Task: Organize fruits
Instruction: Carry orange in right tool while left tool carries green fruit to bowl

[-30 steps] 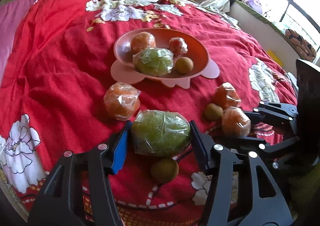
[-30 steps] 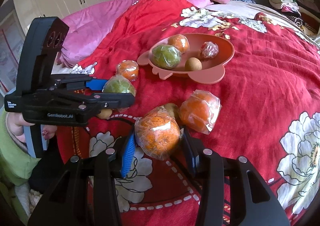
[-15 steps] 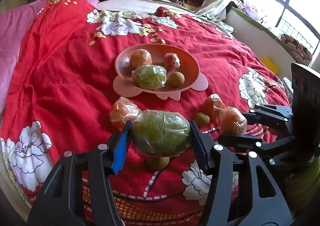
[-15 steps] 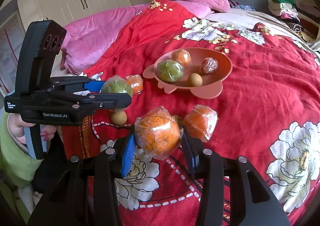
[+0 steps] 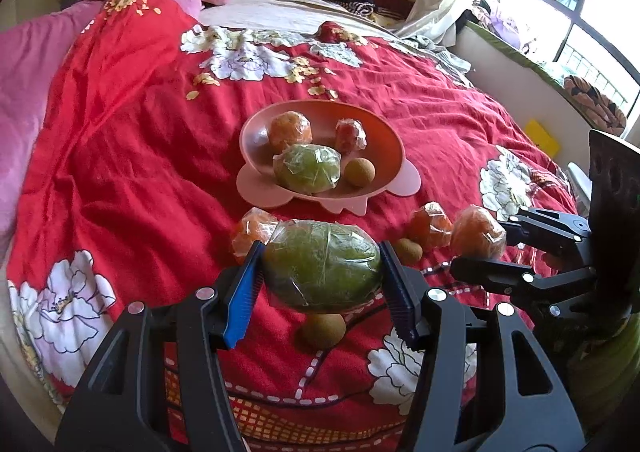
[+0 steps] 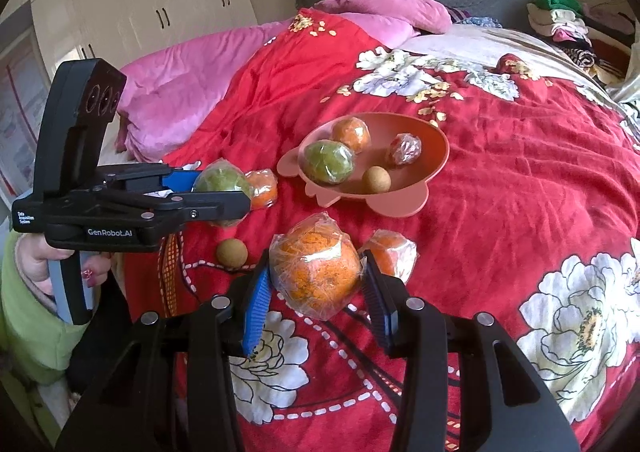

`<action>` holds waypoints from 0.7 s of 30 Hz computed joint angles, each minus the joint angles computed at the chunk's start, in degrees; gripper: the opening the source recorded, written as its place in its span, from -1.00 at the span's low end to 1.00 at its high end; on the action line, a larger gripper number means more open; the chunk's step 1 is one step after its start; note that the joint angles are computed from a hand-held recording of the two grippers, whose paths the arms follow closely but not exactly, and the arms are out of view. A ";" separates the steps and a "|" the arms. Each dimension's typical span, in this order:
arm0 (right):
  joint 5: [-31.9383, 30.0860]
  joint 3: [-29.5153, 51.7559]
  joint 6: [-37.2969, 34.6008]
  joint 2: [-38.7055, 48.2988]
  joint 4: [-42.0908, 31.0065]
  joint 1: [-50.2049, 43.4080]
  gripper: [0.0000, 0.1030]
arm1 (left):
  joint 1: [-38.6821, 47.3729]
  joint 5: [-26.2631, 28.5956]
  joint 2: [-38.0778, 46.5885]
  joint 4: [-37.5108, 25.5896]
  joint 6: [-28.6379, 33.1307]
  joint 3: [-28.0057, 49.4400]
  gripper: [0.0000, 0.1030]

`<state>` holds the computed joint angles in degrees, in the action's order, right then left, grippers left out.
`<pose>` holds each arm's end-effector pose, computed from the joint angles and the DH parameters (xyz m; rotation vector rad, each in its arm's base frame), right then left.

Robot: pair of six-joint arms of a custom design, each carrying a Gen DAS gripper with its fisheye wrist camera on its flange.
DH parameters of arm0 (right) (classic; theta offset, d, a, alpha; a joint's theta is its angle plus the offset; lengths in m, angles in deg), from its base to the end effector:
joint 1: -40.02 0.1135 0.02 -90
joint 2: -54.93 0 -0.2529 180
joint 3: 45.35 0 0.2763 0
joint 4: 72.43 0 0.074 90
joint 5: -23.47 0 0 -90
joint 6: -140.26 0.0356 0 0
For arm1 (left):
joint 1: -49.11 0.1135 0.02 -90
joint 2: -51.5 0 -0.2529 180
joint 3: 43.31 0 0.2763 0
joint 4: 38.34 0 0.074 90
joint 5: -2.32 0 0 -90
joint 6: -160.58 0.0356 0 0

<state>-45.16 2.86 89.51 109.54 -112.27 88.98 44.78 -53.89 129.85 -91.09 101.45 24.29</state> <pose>0.1557 0.1591 0.2115 -0.0212 2.3321 0.3349 0.2843 -0.0414 0.2170 0.9261 2.3282 -0.6037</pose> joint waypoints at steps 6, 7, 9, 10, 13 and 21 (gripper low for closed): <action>0.36 0.02 -0.06 -1.21 -0.73 -0.59 -0.20 | -0.55 0.27 0.17 -0.09 -0.46 0.80 -0.06; 0.33 0.10 -0.14 -1.21 -0.75 -0.80 -0.20 | -0.77 0.21 0.33 0.06 -0.82 1.03 -0.06; 0.44 0.16 -0.28 -1.51 -1.02 -1.18 -0.20 | -1.01 0.23 0.61 0.24 -1.19 1.37 -0.06; 0.73 0.29 -0.15 -1.57 -1.41 -1.30 -0.20 | -1.19 0.25 0.96 0.39 -1.51 1.68 -0.06; 0.99 0.42 -0.11 -2.21 -2.08 -1.78 -0.20 | -1.58 0.21 1.61 0.68 -2.00 2.38 -0.06; 0.83 1.62 -1.75 -2.49 -2.84 -4.37 -0.20 | -2.31 0.18 3.67 1.34 -3.68 5.44 -0.06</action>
<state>-44.33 4.48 87.76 107.05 -115.11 84.61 42.47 -53.71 133.51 -89.75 97.77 29.72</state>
